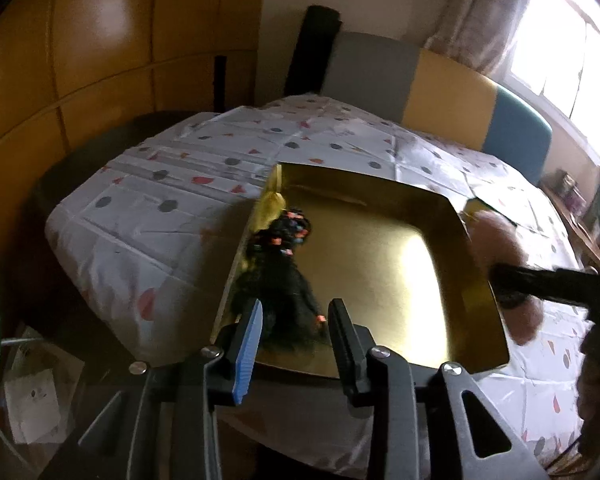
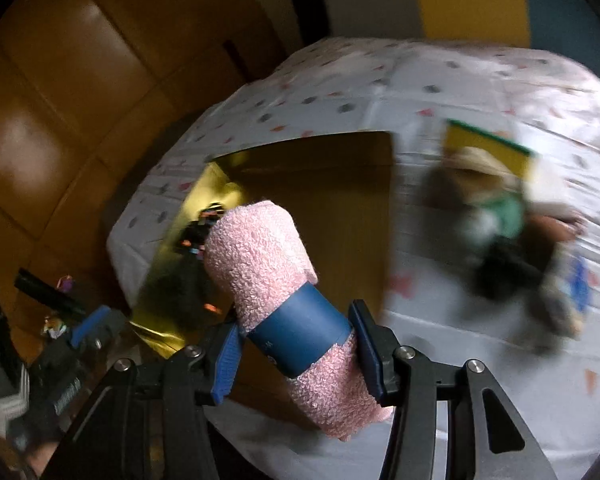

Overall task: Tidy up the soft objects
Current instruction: 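Lower the pink towel roll into the tray beside the doll, open right tool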

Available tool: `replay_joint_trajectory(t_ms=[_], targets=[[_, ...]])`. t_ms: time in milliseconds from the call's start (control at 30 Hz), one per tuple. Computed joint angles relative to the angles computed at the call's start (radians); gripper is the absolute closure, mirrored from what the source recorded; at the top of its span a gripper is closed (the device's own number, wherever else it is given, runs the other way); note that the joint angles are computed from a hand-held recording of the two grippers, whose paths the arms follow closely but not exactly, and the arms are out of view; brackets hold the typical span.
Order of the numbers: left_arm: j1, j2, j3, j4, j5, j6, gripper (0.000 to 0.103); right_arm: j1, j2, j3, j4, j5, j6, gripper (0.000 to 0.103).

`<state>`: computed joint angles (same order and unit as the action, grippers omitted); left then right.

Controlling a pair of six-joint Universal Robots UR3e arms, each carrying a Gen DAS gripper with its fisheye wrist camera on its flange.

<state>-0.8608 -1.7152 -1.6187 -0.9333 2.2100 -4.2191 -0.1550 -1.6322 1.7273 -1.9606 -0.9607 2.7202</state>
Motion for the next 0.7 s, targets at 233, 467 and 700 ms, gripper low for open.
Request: replay_joint_trajectory(t_ms=[233, 467, 700], targets=[[0.033, 0.081, -0.109, 0.037, -0.022, -0.011, 0.069, 0.274, 0.450, -0.400, -0.067, -0.111, 0.357, 0.051], [0.051, 0.119, -0.166, 0.035, -0.039, -0.022, 0.069, 0.355, 0.683, -0.674, -0.029, -0.107, 0.528, 0.041], [0.050, 0.113, -0.158, 0.035, -0.029, -0.019, 0.069, 0.328, 0.532, -0.473, -0.156, -0.069, 0.419, 0.017]])
